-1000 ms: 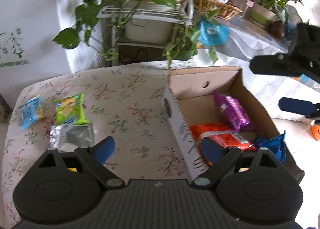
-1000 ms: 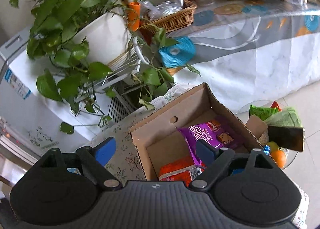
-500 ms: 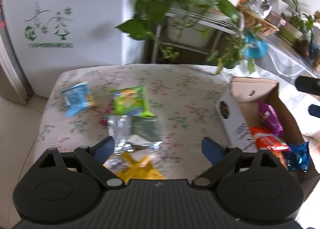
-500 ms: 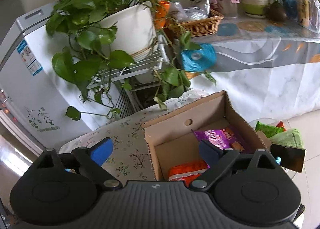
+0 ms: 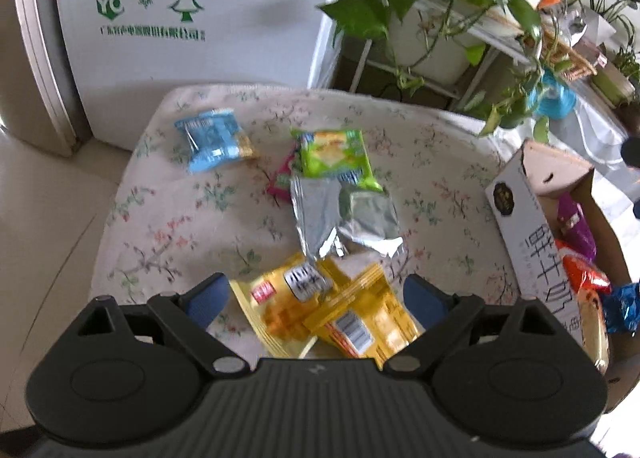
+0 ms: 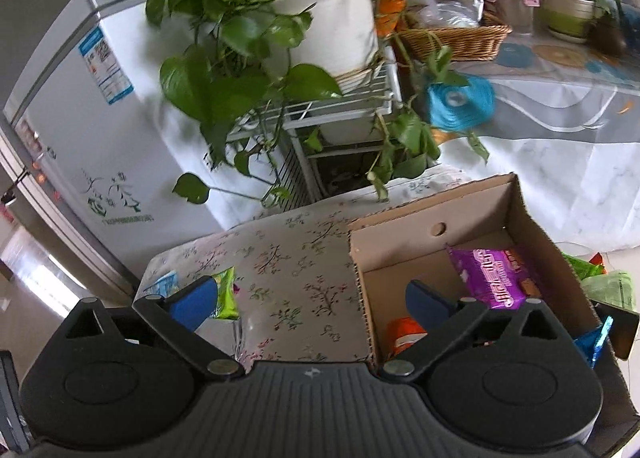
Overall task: Organize snacks
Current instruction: 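Move the left tool to the yellow waffle bags while the right tool approaches the silver foil bag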
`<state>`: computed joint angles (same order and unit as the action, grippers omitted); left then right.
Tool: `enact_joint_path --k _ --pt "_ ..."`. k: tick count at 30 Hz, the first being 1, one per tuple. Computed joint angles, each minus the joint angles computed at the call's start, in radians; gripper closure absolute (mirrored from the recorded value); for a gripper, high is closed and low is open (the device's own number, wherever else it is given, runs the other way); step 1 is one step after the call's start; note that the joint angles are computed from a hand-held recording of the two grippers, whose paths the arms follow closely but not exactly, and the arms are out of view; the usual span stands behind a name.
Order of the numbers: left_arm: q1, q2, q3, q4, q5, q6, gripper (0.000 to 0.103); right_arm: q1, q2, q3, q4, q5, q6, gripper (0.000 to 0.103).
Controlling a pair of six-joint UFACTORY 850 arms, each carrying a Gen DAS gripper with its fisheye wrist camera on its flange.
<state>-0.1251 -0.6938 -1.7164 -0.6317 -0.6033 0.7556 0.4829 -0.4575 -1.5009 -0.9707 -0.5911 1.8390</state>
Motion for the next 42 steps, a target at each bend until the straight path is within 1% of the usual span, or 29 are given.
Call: enact_joint_path --k 2,4,8,11,16,18,19,21,25,27,33,37,42 --pt "-0.006 0.002 0.014 -0.013 0.0 0.01 0.009 0.0 -0.013 -0.017 0.016 0.002 -0.024 0.0" --pt "-0.021 0.004 0.029 0.023 0.006 -0.021 0.009 0.002 -0.024 -0.032 0.026 0.0 -0.037 0.0" --pt "-0.043 -0.003 0.042 0.048 -0.015 -0.102 0.009 0.001 -0.043 -0.054 0.051 0.002 -0.065 0.0" --pt "-0.068 0.011 0.077 0.092 0.06 -0.151 0.005 0.001 -0.054 -0.068 0.066 0.001 -0.082 0.0" --pt "-0.088 0.023 0.111 0.173 0.156 -0.237 0.005 0.001 -0.066 -0.081 0.082 -0.001 -0.095 0.0" --pt "-0.099 0.035 0.14 0.253 0.209 -0.263 0.006 -0.001 -0.071 -0.086 0.094 0.002 -0.106 0.0" --pt "-0.099 0.038 0.147 0.284 0.224 -0.287 0.009 -0.001 -0.075 -0.091 0.1 0.003 -0.112 0.0" --pt "-0.089 0.043 0.157 0.248 0.239 -0.261 0.012 -0.001 -0.081 -0.099 0.109 0.007 -0.12 0.0" --pt "-0.061 0.04 0.142 0.164 0.207 -0.164 0.02 -0.003 -0.097 -0.119 0.14 0.022 -0.151 0.0" --pt "-0.045 0.037 0.132 0.148 0.183 -0.156 0.021 -0.005 -0.104 -0.127 0.162 0.037 -0.167 0.0" --pt "0.011 0.021 0.092 0.036 0.08 -0.07 0.022 -0.012 -0.144 -0.169 0.268 0.07 -0.246 0.0" --pt "0.032 0.029 0.103 -0.001 0.083 -0.027 0.021 -0.018 -0.185 -0.214 0.37 0.085 -0.34 0.0" --pt "0.042 0.046 0.138 -0.066 0.05 0.066 0.019 -0.027 -0.234 -0.264 0.479 0.101 -0.442 0.0"
